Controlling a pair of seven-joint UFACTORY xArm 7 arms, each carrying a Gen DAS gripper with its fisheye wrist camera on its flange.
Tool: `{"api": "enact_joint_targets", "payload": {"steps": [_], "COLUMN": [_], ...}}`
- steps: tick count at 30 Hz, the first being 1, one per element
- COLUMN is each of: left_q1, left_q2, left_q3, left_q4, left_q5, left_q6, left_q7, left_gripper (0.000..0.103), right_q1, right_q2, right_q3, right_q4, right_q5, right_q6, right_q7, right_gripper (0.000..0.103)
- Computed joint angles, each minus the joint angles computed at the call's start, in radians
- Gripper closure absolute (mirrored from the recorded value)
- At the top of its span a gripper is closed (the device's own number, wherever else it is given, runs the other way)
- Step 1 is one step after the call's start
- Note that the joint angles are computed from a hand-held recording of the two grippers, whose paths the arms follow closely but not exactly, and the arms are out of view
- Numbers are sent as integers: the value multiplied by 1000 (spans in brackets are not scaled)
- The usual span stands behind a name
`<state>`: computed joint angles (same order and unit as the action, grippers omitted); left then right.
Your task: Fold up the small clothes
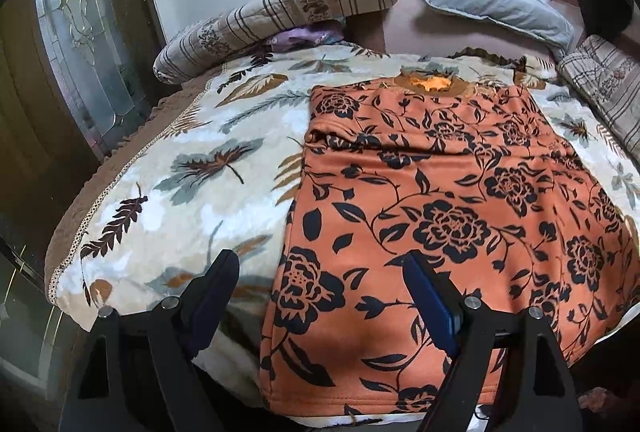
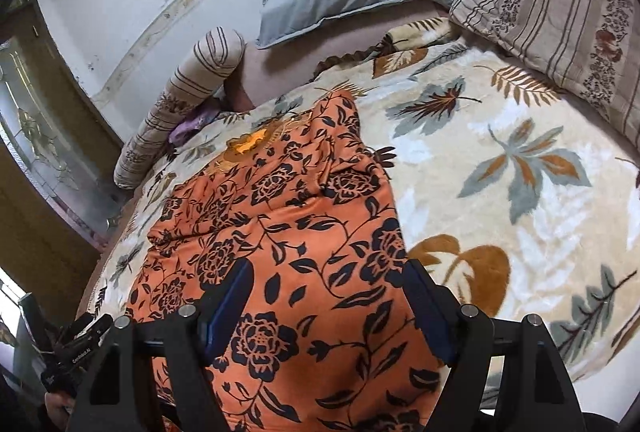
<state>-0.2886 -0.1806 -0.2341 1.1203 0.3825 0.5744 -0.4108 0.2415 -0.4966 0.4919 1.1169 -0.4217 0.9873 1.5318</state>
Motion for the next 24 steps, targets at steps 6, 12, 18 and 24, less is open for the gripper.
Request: {"api": "enact_joint_targets", "payload": {"steps": [6,12,18,24], "left_q1": [3,1,-4,-5], "left_q2": [-1,-6,-7,-8], "left_q3": [-8,-14,-16,-15], "left_q4": [23,30,32,29], "left_q5": [23,45,51,56], "left_q6": [26,38,49,55], "left_q7": [-31,-51,-52,-53], "left_gripper": [19,19,19,19], "right_q1": [2,2,-4,-6], "right_q2": [12,-6,-16,-27], "right_q3": [3,5,10,10], "right_q4": [9,-1,-4,-13], "right_q5": [-12,-18,-15,0], "right_q6": [-1,-5,-8,-12], "right_q7": [-2,16,14,13], "right_gripper": [24,24,24,24]}}
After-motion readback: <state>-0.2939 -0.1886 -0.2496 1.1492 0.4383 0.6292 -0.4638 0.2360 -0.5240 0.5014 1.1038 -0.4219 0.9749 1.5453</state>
